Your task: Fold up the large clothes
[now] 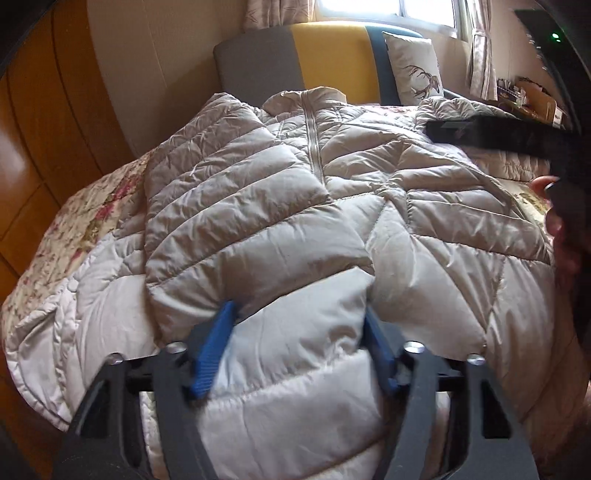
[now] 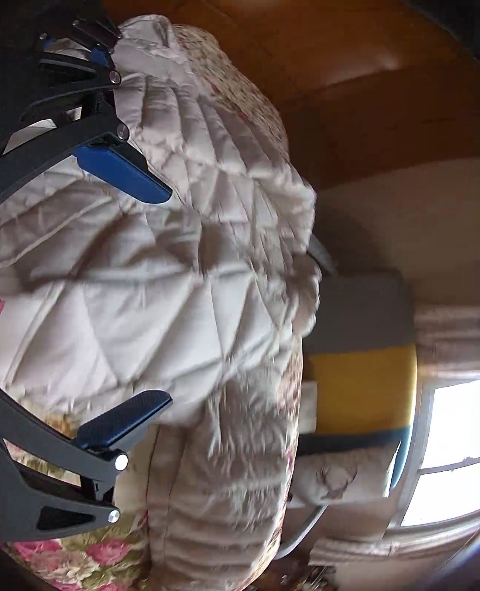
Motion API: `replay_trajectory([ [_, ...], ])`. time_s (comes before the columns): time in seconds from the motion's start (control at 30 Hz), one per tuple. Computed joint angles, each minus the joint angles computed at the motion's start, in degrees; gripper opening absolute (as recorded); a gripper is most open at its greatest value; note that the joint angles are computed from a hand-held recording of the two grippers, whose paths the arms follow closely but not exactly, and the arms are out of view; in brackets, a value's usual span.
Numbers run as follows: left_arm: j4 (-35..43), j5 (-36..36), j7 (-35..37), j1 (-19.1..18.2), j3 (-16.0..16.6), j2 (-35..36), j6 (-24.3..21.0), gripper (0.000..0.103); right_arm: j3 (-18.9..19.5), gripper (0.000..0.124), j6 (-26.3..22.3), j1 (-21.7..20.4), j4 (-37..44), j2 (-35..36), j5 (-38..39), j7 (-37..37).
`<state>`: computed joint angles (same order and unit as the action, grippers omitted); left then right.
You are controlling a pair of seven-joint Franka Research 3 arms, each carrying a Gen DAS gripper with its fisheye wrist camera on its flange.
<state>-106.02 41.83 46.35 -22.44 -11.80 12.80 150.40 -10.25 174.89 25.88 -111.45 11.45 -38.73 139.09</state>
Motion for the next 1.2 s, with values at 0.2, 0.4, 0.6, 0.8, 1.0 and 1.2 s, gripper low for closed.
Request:
replay_trajectory([
  [0.2, -3.19, -14.92, 10.39, 5.61, -1.79, -3.54, 5.37, 0.020, 0.15, 0.101, -8.49, 1.80, 3.53, 4.34, -7.02, 2.35],
  [0.4, -2.16, -21.57, 13.29, 10.53, 1.05, -7.18, 8.37, 0.020, 1.53, 0.101, -6.51, -0.20, 2.50, 4.70, -3.23, -0.35],
  [0.6, 5.75, -11.97, 4.93, 14.05, 6.04, -3.61, 6.96, 0.019, 1.97, 0.101, -4.45, -1.02, 1.89, 5.23, 2.76, -5.11],
  [0.8, 18.58, -10.63, 2.44, 17.59, 9.16, 6.38, -0.02, 0.019, -0.39, 0.101, -3.06, 1.18, 1.22, 5.20, 5.35, -6.80],
  [1.0, 35.27, -19.16, 5.96, 21.53, 8.79, 19.84, -11.29, 0.022, -1.34, 0.101, -2.97, 2.10, 1.12, 5.24, 7.02, -8.22],
  [1.2, 34.25, -23.13, -0.23, 23.24, 10.70, 21.38, -10.53, 0.093, -0.88, 0.101, -2.99, 1.61, 1.12, 5.35, 9.52, -10.64],
])
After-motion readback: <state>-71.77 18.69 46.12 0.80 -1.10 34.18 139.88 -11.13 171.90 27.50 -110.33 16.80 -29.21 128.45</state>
